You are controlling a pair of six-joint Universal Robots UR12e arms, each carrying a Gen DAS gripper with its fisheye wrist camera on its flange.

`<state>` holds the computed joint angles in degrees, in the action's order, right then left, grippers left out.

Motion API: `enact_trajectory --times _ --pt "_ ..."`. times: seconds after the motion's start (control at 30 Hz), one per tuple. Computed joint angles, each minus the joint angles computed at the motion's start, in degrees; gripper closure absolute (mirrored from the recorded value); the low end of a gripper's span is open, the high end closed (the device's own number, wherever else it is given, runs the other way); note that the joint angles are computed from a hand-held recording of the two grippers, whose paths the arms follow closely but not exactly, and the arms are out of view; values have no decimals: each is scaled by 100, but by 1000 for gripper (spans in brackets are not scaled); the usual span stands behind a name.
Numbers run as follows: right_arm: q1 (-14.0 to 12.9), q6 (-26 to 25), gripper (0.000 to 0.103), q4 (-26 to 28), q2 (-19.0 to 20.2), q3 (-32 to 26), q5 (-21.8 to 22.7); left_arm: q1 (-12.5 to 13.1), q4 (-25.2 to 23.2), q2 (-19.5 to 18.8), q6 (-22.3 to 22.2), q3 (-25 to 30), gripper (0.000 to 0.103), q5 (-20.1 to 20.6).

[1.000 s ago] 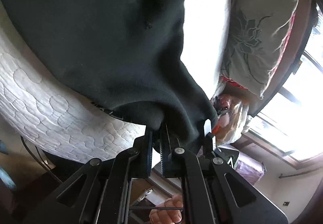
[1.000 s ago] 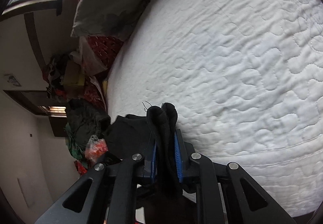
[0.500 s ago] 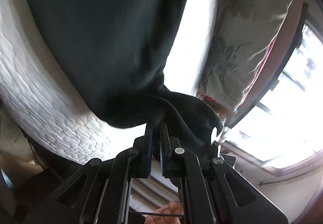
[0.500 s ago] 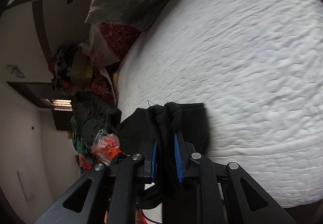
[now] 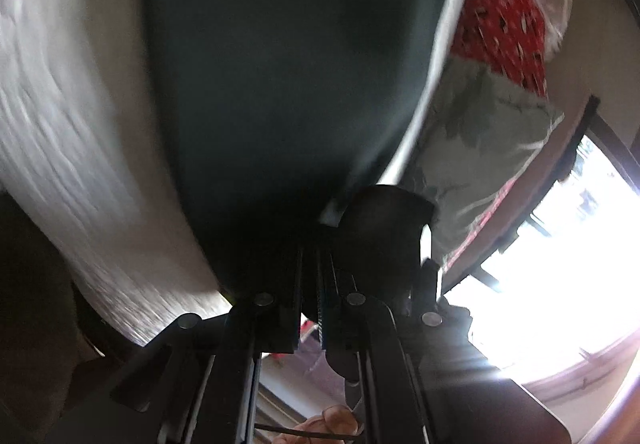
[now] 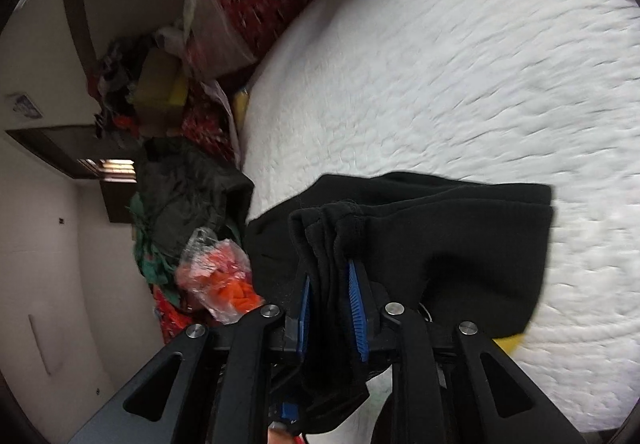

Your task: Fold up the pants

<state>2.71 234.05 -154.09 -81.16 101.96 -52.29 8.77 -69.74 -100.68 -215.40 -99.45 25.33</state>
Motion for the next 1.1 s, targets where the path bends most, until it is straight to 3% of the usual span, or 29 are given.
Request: enact_trajectory --times 0.07,0.17,0.3,0.4,0.43,0.47,0.5,0.6,0.7,0.87,0.9,0.93,0.97,1.0,1.1 --pt "127 -98 72 344 142 -163 -165 46 62 16 -24 18 99 252" --pt "233 -267 69 731 221 -270 -348 105 99 79 108 59 99 589" --pt "245 -416 63 597 88 -234 -410 129 195 110 647 220 96 1021" --pt "141 -348 50 98 -181 30 -282 162 258 221 1242 249 64 1246" --pt "87 -190 42 -162 -323 216 -210 172 350 270 1375 220 48 1258" --pt "35 15 36 -446 -456 425 -128 177 414 306 1521 199 38 1295" --pt "-2 215 35 -660 -548 589 -66 139 463 328 1695 209 36 1386" --pt "-73 1101 34 -1373 -697 1075 129 -15 335 268 2126 354 36 1605" --pt "-60 2198 34 -2183 -585 1415 296 -173 0 212 2587 499 36 1826" --pt "85 3647 34 -3630 -252 1623 -259 -547 -39 45 3028 893 37 2761" --pt "110 3807 35 -3698 -225 1637 -402 -652 12 -9 3085 980 42 3136" --pt "137 3977 37 -3742 -219 1667 -579 -702 13 -48 3129 1029 66 3307" --pt "168 4157 41 -3761 -222 1703 -773 -758 -144 -129 3263 1132 85 3443" --pt "194 4280 45 -3742 -224 1722 -915 -799 -390 -217 3346 1258 86 3523" --pt "181 4311 83 -3528 -288 1774 -1032 -805 -361 -201 3380 1302 88 3502"
